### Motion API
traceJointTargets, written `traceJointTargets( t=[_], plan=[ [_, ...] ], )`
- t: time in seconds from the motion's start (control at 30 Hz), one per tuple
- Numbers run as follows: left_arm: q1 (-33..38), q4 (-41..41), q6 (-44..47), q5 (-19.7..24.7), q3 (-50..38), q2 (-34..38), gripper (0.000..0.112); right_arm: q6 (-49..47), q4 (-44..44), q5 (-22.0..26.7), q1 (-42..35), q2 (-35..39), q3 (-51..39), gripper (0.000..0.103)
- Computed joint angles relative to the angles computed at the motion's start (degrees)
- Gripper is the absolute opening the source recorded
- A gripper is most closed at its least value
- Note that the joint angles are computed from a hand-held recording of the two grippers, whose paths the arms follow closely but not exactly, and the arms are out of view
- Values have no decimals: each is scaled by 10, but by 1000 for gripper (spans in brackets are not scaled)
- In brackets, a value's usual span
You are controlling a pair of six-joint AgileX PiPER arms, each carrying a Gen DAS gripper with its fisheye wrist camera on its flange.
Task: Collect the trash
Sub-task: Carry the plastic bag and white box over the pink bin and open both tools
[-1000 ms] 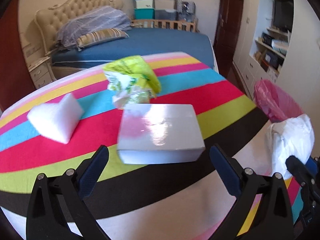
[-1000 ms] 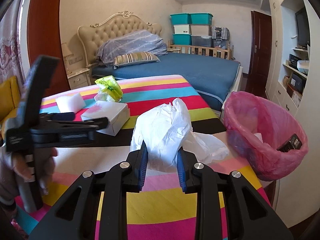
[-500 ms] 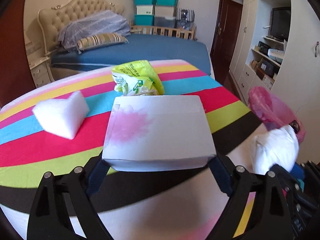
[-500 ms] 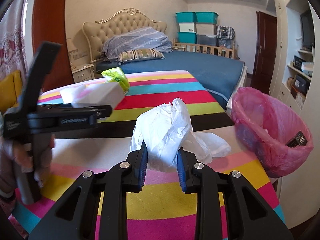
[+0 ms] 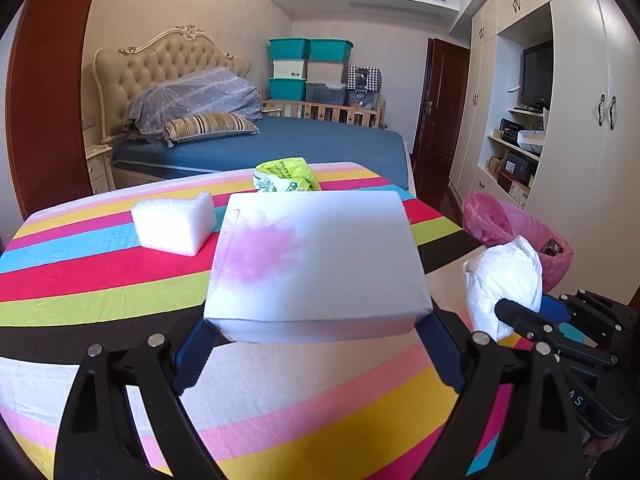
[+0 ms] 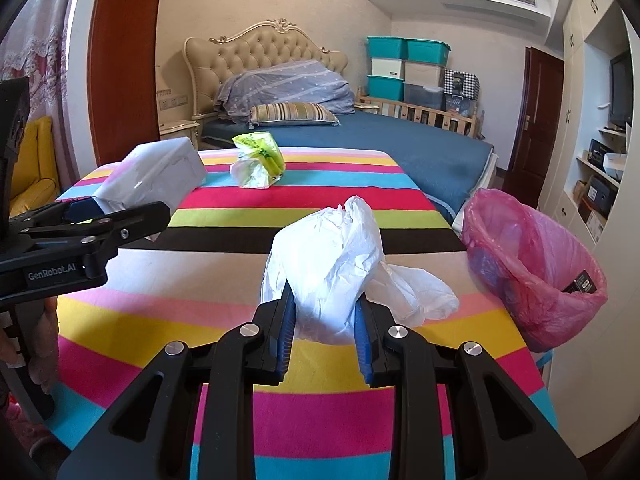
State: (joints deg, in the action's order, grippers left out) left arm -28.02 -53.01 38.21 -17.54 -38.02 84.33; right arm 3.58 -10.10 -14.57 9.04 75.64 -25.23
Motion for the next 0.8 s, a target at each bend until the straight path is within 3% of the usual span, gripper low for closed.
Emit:
traceJointTargets(
  t=[0.43,0.53,0.73,0.8],
  plan=[
    [-48,-75,74,-32,20,-28,88,-91,87,-5,3,-62,38,26],
    [-62,-98,98,-43,21,-36,88,-58,49,-4,-12,-76,40,26],
    [-86,-131,136,-60,14,-42,88,-80,65,-12,-26,-102,55,27],
    [-95,-147,154,-65,10,-42,88,-46,24,-12,-41,-110,57,27]
  ],
)
